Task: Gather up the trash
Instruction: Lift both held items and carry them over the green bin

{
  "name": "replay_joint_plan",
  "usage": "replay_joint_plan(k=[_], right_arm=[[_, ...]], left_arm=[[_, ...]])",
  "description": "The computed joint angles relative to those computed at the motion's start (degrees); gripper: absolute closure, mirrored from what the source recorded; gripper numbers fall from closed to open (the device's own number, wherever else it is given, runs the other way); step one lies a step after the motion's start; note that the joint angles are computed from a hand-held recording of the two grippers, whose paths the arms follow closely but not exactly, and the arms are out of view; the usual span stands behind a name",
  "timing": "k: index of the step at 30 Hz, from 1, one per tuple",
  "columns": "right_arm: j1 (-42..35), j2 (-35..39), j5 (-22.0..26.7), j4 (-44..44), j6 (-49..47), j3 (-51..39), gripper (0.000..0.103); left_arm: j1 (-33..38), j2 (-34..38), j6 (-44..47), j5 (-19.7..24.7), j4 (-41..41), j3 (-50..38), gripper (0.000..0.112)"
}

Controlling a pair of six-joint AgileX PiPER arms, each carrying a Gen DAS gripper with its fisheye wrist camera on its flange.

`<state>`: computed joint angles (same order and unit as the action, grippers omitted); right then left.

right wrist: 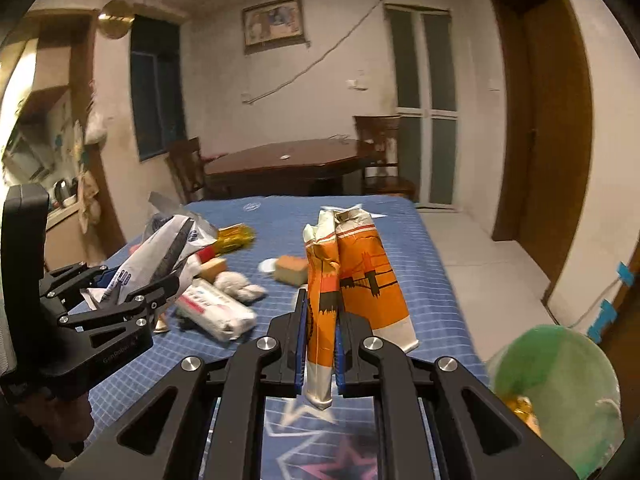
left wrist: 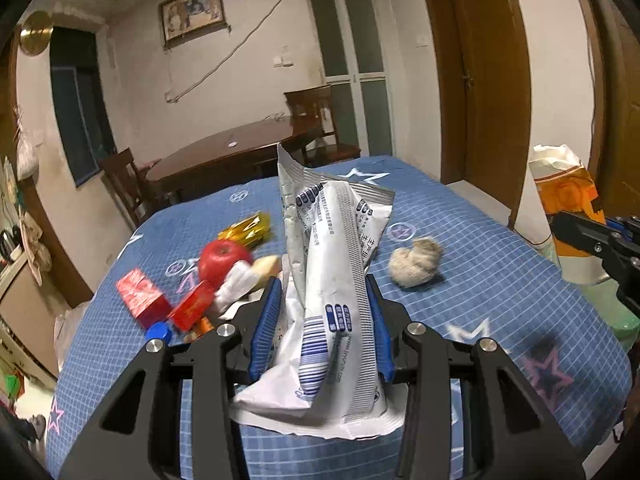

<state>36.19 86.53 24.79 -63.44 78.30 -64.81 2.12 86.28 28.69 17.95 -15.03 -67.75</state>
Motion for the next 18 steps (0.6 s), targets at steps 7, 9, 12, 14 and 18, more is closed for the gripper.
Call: replay_joint_plan(k=[7,9,12,14,18], right_arm=[[-3.24,-8.64,1.81,-4.51,5.55,8.74,0.091],[-4.18,-11.82,2.61,-4.82,6.13,11.48,0.091],[-7.95,-15.66,1.74,-3.25,3.77,14.57,0.091],[-10.72,-18.58,1.34,-0.93,1.1,16.6,0.091],[-19.21,-24.33,-1.49,8.62,-10.59,19.86,0.091]], left_arm=[[-7.75,0.34,-13.88,-0.43,13.01,-2.07,0.072],[-10.16,0.89,-17.28,-0.43,16.49,-3.03,0.072],[-13.67,1.76,-21.14,0.04,20.56,-4.4,0.072],[-15.73,2.25,-22.7,0.38,22.25,-5.23,0.072],[-20.59,4.25,-24.54,1.71,24.85,-8.19,0.072]])
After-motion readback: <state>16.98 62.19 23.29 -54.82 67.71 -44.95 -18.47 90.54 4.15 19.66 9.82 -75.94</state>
